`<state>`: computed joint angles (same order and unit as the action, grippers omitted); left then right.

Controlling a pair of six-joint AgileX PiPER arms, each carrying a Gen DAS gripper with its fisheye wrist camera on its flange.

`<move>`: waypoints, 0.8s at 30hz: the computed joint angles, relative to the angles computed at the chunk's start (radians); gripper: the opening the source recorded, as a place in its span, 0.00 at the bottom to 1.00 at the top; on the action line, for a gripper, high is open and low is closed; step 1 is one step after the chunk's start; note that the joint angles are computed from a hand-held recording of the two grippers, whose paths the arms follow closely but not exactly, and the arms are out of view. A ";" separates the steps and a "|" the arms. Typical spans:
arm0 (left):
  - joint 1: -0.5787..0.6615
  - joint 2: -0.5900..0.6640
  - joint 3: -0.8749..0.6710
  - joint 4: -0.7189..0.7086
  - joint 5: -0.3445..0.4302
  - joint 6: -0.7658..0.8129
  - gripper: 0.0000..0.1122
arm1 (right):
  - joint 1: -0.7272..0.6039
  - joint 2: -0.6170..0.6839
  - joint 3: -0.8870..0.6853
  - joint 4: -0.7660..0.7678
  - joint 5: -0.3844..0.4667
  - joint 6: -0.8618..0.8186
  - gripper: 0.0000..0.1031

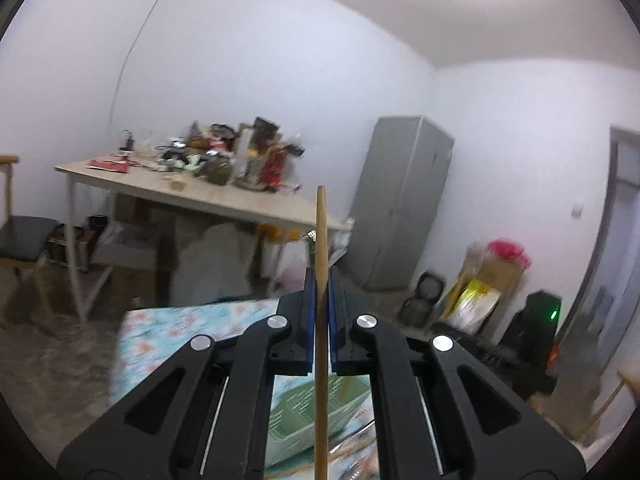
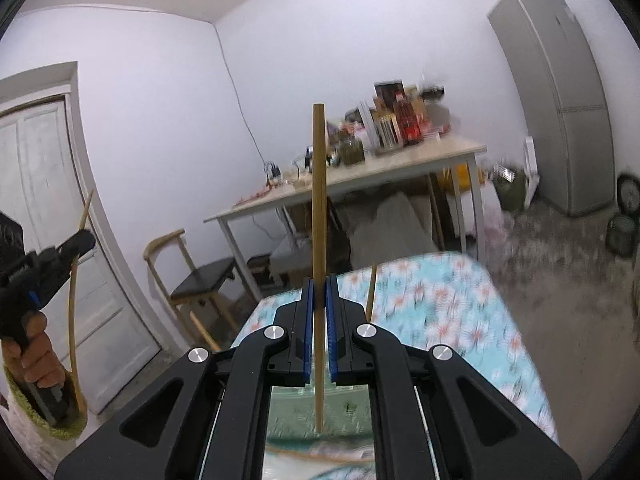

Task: Organize utensils
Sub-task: 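Carry both chopsticks over the holder, lower the left one in and open the left tool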

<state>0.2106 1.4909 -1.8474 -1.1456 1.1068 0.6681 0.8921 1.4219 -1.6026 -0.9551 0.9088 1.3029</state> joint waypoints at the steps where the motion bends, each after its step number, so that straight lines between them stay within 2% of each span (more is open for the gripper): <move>1: -0.031 0.003 0.007 -0.003 -0.032 -0.005 0.04 | -0.014 0.011 -0.021 -0.005 -0.002 -0.020 0.06; 4: -0.172 0.024 0.047 -0.011 -0.197 0.005 0.04 | -0.045 0.035 -0.059 -0.016 -0.008 -0.058 0.06; 7: -0.283 0.072 0.062 -0.016 -0.321 0.019 0.04 | -0.078 0.060 -0.085 -0.014 -0.020 -0.088 0.06; 13: -0.399 0.209 -0.039 0.014 -0.412 -0.070 0.04 | -0.158 0.093 -0.095 0.035 -0.080 -0.141 0.06; 16: -0.447 0.273 -0.082 0.016 -0.487 -0.095 0.04 | -0.183 0.100 -0.080 0.048 -0.107 -0.149 0.06; 21: -0.494 0.339 -0.111 0.041 -0.590 -0.145 0.04 | -0.220 0.083 -0.027 0.043 -0.177 -0.121 0.06; 24: -0.517 0.362 -0.122 0.064 -0.623 -0.165 0.04 | -0.229 0.075 -0.011 0.045 -0.201 -0.121 0.06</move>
<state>-0.3059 1.8528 -1.9694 -1.0813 0.4838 0.5028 0.6634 1.4973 -1.6140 -0.9102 0.7080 1.1819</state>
